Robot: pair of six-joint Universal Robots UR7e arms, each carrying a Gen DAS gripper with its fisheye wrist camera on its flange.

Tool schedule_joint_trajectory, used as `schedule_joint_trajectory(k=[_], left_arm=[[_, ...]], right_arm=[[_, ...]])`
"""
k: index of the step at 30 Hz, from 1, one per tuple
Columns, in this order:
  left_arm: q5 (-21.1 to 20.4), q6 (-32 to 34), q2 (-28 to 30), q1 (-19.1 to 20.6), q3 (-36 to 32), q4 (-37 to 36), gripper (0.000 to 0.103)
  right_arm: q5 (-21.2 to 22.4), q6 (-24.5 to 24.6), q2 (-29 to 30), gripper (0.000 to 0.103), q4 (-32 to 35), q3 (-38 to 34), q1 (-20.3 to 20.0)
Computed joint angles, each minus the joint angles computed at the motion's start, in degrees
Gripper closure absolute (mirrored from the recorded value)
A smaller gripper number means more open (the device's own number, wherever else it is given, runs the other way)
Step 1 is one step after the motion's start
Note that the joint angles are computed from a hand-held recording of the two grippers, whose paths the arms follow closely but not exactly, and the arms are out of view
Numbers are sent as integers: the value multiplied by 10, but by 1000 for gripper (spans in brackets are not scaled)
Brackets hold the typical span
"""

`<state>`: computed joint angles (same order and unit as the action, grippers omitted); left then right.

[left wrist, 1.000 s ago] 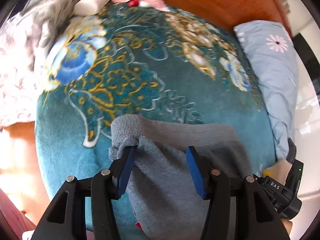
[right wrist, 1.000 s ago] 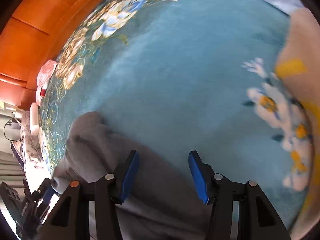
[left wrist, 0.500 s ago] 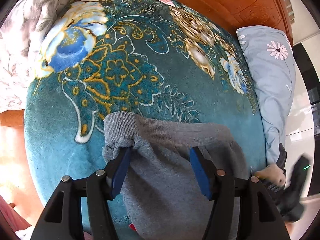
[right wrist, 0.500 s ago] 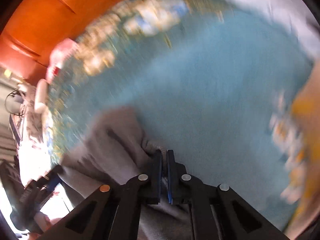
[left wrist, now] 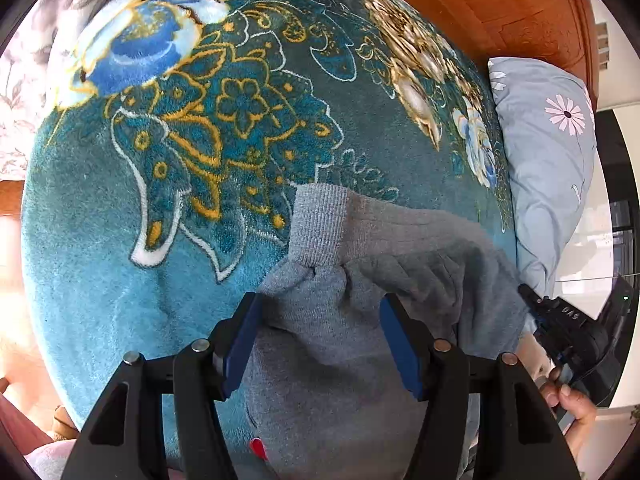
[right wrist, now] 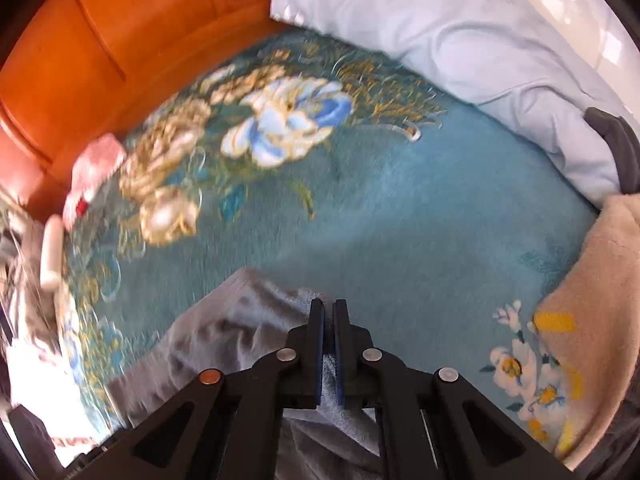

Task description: Fold clothes

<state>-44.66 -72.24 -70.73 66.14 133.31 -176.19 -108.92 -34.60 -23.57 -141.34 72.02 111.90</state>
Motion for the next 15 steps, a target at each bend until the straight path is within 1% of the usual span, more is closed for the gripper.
schedule_joint_trajectory(k=[2, 4, 6, 7, 8, 9, 10, 11, 12, 13, 14, 15], left_arm=[[3, 4, 1, -2, 0, 1, 41], [0, 12, 4, 0, -2, -7, 41], [-2, -6, 2, 3, -5, 16, 40], [-1, -13, 4, 5, -6, 14, 41], [-6, -13, 5, 8, -5, 5, 41], [-6, -16, 5, 8, -2, -1, 41], [-5, -16, 4, 7, 1, -4, 41], [-5, -17, 3, 7, 3, -7, 41], [-5, -16, 2, 7, 3, -4, 40], [-4, -16, 1, 7, 2, 0, 41], [-2, -15, 0, 5, 2, 3, 40], [0, -15, -1, 3, 2, 8, 40]], right_arm=[[16, 2, -1, 98, -14, -5, 3], [30, -13, 3, 98, -24, -17, 11], [25, -19, 16, 98, -22, -35, 19], [17, -12, 23, 96, -11, -45, 21], [8, -1, 32, 94, 12, -59, 20], [1, 4, 36, 94, 24, -64, 19], [-6, 3, 36, 90, 22, -61, 18], [-13, 2, 37, 80, 19, -59, 18], [-6, 2, 32, 70, 16, -53, 15], [12, 5, 19, 48, 13, -44, 11], [31, 8, 5, 46, 10, -35, 7], [51, 12, -10, 46, 7, -27, 2]])
